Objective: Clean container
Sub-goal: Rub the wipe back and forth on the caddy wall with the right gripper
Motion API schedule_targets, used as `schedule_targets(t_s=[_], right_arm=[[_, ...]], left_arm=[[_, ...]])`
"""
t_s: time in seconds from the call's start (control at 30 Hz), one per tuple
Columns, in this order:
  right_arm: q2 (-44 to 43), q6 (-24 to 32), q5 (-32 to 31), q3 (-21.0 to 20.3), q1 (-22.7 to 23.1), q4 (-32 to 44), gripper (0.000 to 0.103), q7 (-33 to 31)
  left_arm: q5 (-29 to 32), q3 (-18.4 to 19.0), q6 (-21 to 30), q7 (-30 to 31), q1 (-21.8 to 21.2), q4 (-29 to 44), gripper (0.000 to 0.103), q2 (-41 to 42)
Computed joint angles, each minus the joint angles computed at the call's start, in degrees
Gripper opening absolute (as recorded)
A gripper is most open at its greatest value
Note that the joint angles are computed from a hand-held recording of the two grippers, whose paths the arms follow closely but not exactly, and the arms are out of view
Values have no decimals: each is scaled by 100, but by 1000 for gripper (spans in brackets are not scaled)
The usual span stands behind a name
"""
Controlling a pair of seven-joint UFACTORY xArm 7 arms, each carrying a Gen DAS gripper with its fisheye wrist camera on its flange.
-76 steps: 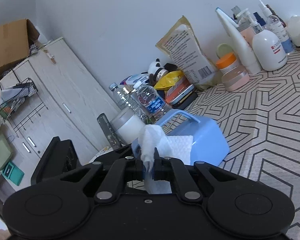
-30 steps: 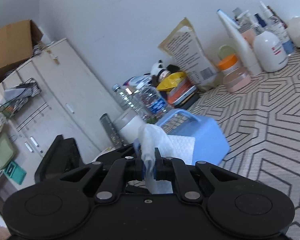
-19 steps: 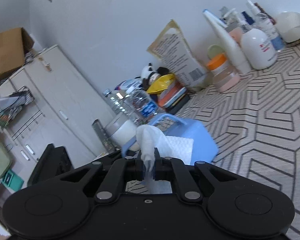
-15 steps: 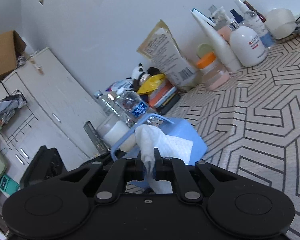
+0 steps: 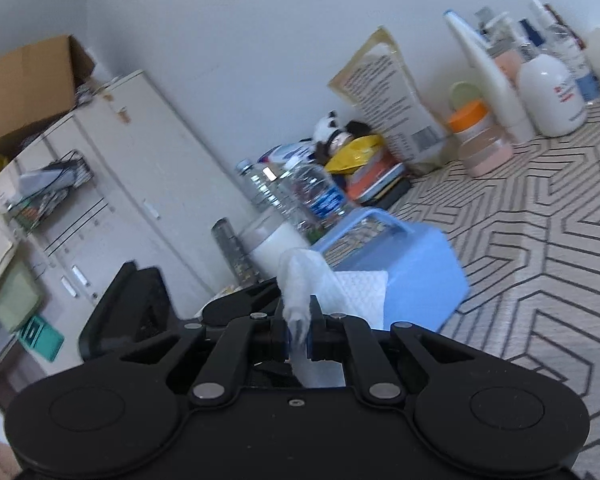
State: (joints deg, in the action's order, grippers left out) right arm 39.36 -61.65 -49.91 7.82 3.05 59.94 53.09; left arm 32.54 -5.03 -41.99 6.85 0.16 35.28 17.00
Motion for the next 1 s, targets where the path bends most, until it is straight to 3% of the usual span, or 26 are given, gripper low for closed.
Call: schedule_targets(t_s=[0.07, 0.4, 0.47, 0.57, 0.93, 1.0], right_arm=[[13, 17, 3, 8, -18, 10, 3, 60], [-17, 221, 602, 36, -68, -137, 3, 202], [-102, 478, 847, 40, -54, -239, 14, 231], [-125, 604, 944, 98, -91, -286, 14, 216], [-81, 299, 731, 141, -87, -234, 14, -12], [-70, 214, 641, 136, -72, -208, 14, -68]], left_arm=[[-50, 9, -11, 53, -24, -7, 78, 1], [-160, 0, -6, 76, -54, -53, 78, -27], [-180, 2, -11, 94, -64, -62, 78, -30], [-334, -16, 12, 152, -160, -140, 78, -87], [-632, -86, 14, 172, -366, -256, 79, -125], [-181, -58, 106, -44, -113, 97, 79, 74]])
